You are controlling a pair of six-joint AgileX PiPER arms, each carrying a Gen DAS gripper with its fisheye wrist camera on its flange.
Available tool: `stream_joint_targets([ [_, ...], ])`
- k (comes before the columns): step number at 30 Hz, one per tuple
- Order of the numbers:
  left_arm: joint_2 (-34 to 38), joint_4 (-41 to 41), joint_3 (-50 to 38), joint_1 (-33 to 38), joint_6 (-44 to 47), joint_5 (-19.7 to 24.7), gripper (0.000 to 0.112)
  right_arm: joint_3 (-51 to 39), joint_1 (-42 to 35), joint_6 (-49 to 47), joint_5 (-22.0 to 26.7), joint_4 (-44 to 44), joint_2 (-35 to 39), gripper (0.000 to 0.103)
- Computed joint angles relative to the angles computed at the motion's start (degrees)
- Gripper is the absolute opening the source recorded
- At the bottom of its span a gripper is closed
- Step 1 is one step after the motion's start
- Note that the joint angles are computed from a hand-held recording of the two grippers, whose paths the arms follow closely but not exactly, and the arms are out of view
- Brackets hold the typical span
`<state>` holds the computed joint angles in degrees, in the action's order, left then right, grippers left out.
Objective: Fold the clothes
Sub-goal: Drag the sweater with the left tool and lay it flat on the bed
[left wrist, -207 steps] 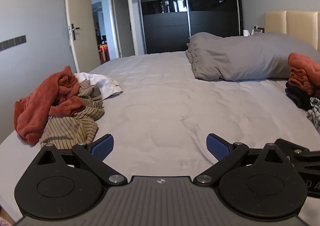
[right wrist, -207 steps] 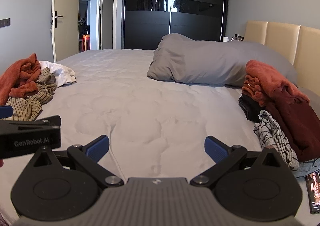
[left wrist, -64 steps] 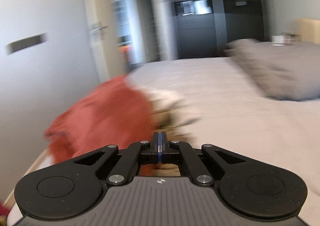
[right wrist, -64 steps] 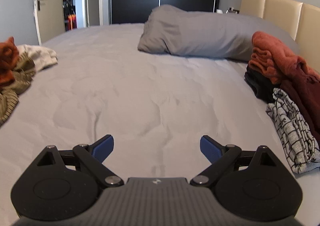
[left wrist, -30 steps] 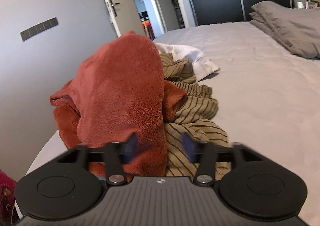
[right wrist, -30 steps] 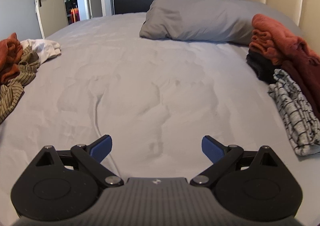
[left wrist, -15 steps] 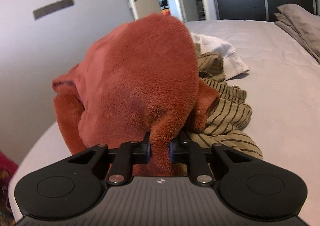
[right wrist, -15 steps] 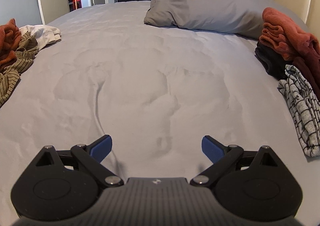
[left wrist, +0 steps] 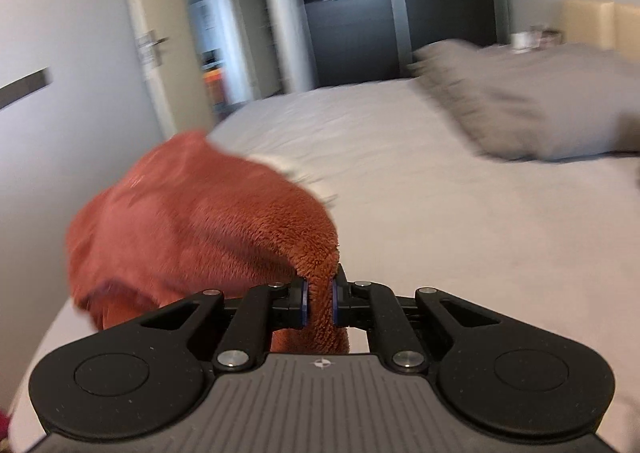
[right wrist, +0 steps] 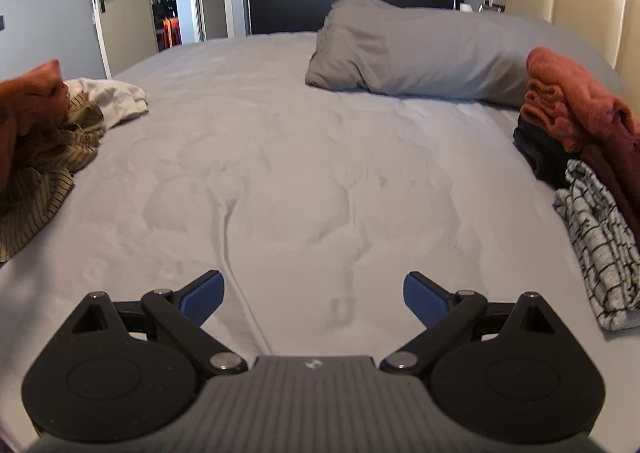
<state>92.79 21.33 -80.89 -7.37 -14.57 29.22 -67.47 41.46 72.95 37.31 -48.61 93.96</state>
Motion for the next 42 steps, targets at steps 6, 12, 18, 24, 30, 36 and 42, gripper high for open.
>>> stream_joint_targets([
  [6,-6.32,-11.55,0.84,-12.33,9.59,5.63,0.008,3.01,0.05,-1.87,1.79,0.35,-5.88,0.098],
  [12,-6.53,-21.82,0.61,-23.13,15.01,8.23,0.008,5.70,-1.98,-9.32,4.09,5.92,-12.36,0.098],
  [18,-2.25,-27.63,-0.10,-29.77,17.89,7.83,0.008,7.58,-3.83,-13.05,7.66,7.10,-17.00,0.098],
  [24,1.19,-32.26,-2.17,-28.77,21.33,12.06,0.016,9.34,-4.70,-13.54,7.09,7.00,-18.35,0.098],
  [30,-1.33,-31.38,1.12,-27.70,22.90,9.63,0.040,8.58,-3.75,-15.47,5.97,7.37,-17.12,0.098],
  [36,-2.49,-28.62,0.74,-24.19,19.12,11.64,0.040,8.48,-2.89,-16.67,2.69,8.23,-17.03,0.098],
  [42,-4.73,-26.55,0.55,-20.70,19.76,15.73,0.043,4.48,-4.13,-31.79,1.98,22.02,-15.49,0.097],
])
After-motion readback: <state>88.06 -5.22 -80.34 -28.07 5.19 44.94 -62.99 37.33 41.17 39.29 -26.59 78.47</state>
